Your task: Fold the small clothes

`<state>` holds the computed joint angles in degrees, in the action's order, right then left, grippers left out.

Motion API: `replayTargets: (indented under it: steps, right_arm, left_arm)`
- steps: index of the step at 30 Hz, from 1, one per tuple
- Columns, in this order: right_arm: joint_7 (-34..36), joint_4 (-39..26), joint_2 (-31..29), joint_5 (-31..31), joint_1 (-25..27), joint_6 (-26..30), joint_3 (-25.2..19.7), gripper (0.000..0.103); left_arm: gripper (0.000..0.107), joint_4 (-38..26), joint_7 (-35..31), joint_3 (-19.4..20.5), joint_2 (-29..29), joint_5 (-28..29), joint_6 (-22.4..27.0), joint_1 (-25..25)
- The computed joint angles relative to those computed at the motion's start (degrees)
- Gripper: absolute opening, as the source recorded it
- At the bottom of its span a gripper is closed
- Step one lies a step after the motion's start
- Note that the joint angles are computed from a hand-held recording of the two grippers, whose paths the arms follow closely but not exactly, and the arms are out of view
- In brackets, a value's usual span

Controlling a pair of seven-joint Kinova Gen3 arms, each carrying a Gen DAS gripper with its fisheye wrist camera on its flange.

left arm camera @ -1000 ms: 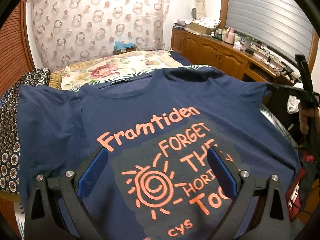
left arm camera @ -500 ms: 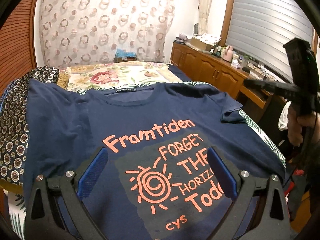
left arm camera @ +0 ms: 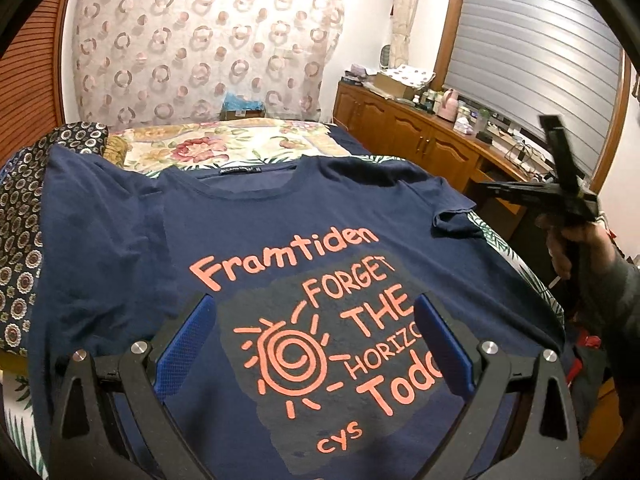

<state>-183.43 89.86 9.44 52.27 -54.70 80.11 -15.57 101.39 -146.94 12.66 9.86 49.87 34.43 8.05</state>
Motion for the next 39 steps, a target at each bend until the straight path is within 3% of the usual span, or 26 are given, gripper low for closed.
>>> replayTargets:
  steps: [5,10,14,18,19,23,31,39]
  right_arm:
    - [-2.78,1.97,0.69,-4.91,3.98,-1.61,2.32,0.040]
    - [-3.72,3.08,-0.42,-7.79,8.10,-7.24,3.87,0.043]
    - [-5.41,5.28,-3.03,-9.26,11.37,-13.54,3.52,0.044]
    - [-6.88,9.22,-7.29,-11.32,14.21,-16.31,2.09,0.044]
    - [-7.21,9.32,-7.40,-11.34,14.14,-16.60,2.06,0.041]
    - [-4.96,10.04,-8.56,-10.44,15.57,-13.99,0.27,0.007]
    - [-4.20,6.27,-5.78,-0.51,10.60,-6.58,-2.71,0.004]
    - [7.69,-6.57,0.76,4.86,3.81,-6.98,-0.99,0.004]
  left_arm:
    - [0.100,-0.08,0.54,0.02,0.32,-1.02,0.29,0.30]
    - [0.100,0.02,0.54,0.13,0.35,-1.04,0.35,0.18]
    - [0.100,-0.06,0.64,0.19,0.46,-1.19,0.35,0.20]
    - [0.100,0.11,0.31,0.31,0.54,-0.95,0.23,0.15]
    - [0.100,0.22,0.11,0.34,0.53,-0.75,0.24,0.06]
    - [0.100,0.53,0.27,0.40,0.51,-0.55,-0.28,0.19]
    - [0.100,1.22,-0.56,0.42,0.59,0.29,-0.46,-0.04]
    - [0.100,1.12,-0.57,0.02,0.33,0.44,0.15,-0.52]
